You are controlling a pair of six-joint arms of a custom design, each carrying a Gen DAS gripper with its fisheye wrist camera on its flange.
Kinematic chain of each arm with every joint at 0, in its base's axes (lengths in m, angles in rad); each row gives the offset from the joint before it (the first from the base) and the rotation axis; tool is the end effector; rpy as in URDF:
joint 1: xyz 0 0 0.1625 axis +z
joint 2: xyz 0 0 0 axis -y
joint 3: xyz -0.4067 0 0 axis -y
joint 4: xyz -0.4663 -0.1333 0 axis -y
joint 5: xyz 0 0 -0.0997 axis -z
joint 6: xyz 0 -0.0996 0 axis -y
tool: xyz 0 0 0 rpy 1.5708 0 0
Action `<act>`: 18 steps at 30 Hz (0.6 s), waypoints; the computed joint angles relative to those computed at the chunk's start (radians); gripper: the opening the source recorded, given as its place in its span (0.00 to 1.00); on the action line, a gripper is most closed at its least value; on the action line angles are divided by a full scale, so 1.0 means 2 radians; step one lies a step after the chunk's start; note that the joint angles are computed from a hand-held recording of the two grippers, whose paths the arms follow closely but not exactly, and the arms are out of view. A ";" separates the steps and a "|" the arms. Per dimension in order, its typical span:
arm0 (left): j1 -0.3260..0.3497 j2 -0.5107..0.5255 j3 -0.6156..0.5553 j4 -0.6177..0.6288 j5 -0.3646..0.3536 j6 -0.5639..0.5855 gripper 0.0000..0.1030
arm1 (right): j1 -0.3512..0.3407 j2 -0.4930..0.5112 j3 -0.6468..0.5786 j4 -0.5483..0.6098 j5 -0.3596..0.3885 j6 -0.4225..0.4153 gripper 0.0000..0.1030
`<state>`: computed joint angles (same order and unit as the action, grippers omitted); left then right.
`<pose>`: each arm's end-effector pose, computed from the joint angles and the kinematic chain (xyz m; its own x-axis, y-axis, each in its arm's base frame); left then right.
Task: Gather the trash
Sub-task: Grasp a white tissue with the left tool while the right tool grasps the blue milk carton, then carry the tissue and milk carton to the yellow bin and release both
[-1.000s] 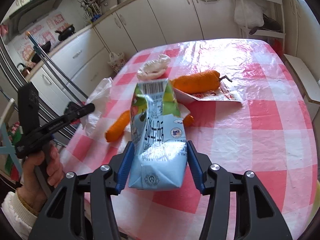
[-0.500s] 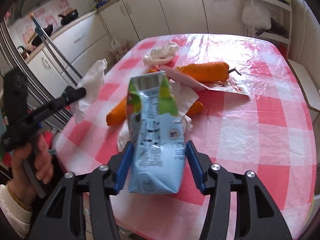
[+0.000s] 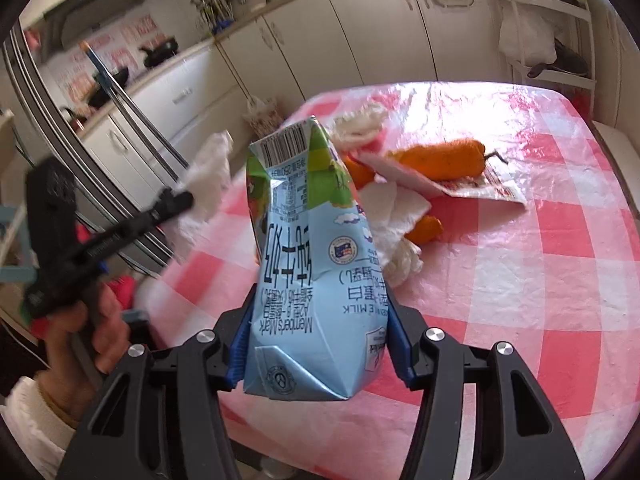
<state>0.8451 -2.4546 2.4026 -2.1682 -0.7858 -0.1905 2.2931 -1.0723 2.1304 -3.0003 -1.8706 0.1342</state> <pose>-0.0290 -0.3396 0.4488 -0.8982 0.0342 -0.4383 0.3651 0.6133 -0.7004 0.4420 -0.3444 0.0609 -0.8630 -0.4527 0.2242 -0.5051 0.7666 -0.3965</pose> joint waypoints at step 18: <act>-0.200 -0.078 0.003 0.187 0.051 -0.140 0.07 | 0.005 -0.119 0.109 -0.191 0.062 0.039 0.54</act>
<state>0.4453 -2.6115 2.4094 -1.7949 -0.6837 -0.4700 2.3039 -1.3100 2.3479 -3.3819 -1.7472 0.2119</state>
